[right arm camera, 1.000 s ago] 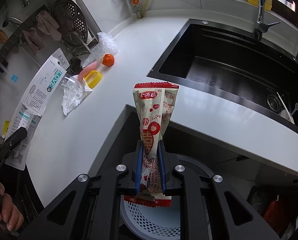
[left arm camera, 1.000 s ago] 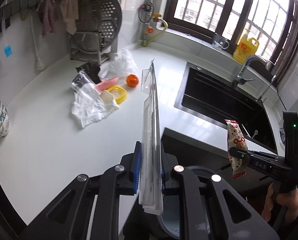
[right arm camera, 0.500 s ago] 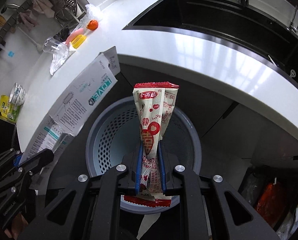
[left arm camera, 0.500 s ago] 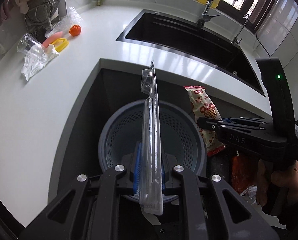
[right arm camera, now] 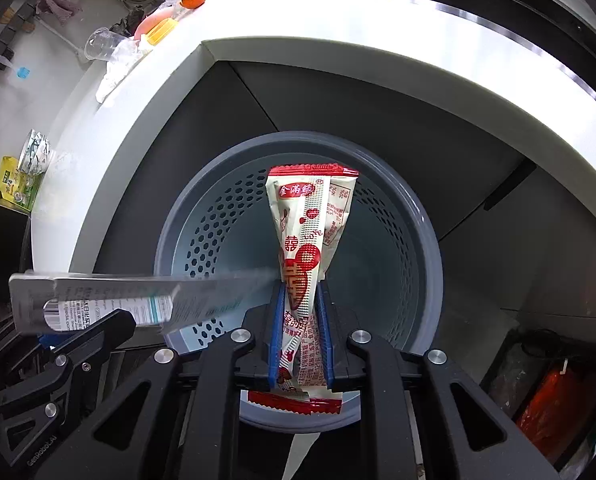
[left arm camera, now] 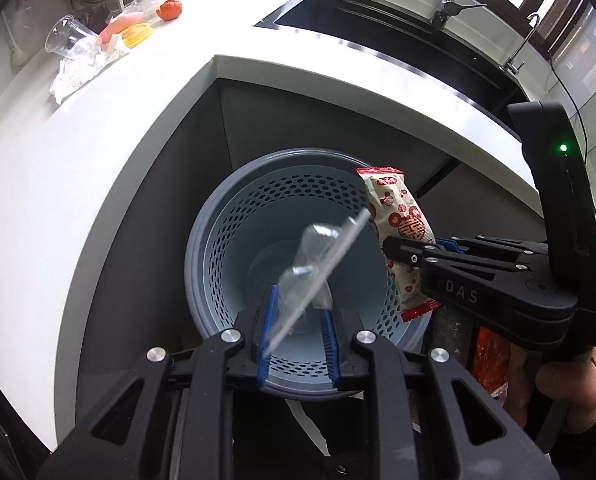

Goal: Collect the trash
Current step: 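Drop the package from the left tool while the right tool drops the wrapper into the bin, then move both tools back to the counter and grasp the orange peel with the right tool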

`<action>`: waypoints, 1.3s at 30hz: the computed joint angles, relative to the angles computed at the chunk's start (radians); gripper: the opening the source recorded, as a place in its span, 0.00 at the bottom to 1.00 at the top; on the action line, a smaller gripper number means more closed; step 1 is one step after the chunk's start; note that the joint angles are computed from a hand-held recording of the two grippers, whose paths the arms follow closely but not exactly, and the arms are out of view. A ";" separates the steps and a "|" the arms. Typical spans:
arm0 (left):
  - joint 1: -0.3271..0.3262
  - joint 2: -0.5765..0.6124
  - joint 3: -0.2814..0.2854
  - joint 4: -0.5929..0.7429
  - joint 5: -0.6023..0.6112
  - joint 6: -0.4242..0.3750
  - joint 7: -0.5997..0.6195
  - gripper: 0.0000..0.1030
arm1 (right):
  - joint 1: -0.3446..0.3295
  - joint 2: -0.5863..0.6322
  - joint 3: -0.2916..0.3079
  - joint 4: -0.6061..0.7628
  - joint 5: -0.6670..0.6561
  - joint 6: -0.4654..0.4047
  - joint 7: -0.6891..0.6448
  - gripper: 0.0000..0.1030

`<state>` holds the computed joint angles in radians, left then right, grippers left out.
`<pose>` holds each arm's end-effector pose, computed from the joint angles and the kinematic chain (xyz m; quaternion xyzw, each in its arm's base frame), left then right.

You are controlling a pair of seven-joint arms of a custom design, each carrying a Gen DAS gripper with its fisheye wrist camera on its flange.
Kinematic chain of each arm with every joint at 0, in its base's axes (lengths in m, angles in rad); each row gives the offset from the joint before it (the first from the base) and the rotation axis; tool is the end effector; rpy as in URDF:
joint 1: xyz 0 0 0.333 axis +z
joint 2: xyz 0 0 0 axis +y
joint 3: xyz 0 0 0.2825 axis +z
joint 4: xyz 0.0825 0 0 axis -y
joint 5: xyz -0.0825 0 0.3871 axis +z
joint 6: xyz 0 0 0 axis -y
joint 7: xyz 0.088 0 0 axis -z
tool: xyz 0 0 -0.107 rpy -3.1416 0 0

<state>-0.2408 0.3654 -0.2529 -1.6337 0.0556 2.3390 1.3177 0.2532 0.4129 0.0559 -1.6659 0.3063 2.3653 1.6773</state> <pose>0.6097 -0.3061 0.4170 -0.6076 0.7744 -0.1682 0.0521 0.6499 0.2073 0.3656 -0.6959 0.6918 0.0338 0.1899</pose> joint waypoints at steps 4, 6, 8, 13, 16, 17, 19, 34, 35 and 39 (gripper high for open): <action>-0.010 -0.014 0.008 -0.014 0.029 0.018 -0.027 0.44 | 0.008 -0.021 -0.011 -0.026 -0.029 0.022 0.011 0.44; -0.014 -0.020 0.010 -0.017 0.045 0.026 -0.036 0.46 | 0.004 -0.031 -0.011 -0.035 -0.028 0.026 0.009 0.44; -0.019 -0.016 0.011 -0.006 0.057 0.020 -0.043 0.46 | 0.001 -0.042 -0.010 -0.048 -0.024 0.034 0.010 0.44; -0.025 -0.026 0.015 -0.005 0.084 0.024 -0.061 0.46 | -0.005 -0.066 -0.009 -0.065 -0.021 0.052 0.003 0.44; -0.024 -0.030 0.017 0.001 0.093 0.030 -0.068 0.46 | -0.009 -0.080 -0.007 -0.072 -0.011 0.059 -0.004 0.44; -0.025 -0.032 0.019 0.004 0.100 0.030 -0.071 0.46 | -0.009 -0.083 -0.007 -0.071 -0.010 0.060 -0.004 0.44; -0.024 -0.036 0.021 0.009 0.108 0.036 -0.072 0.46 | -0.011 -0.086 -0.007 -0.062 -0.006 0.058 -0.006 0.44; 0.011 -0.037 0.048 0.104 0.146 0.096 -0.070 0.51 | 0.011 -0.014 -0.014 0.156 -0.057 0.071 0.032 0.44; 0.017 -0.034 0.049 0.113 0.142 0.099 -0.068 0.52 | 0.015 0.003 -0.015 0.187 -0.064 0.064 0.040 0.44; 0.038 -0.006 0.063 0.167 0.141 0.105 -0.063 0.57 | 0.029 0.104 -0.012 0.356 -0.083 0.009 0.059 0.44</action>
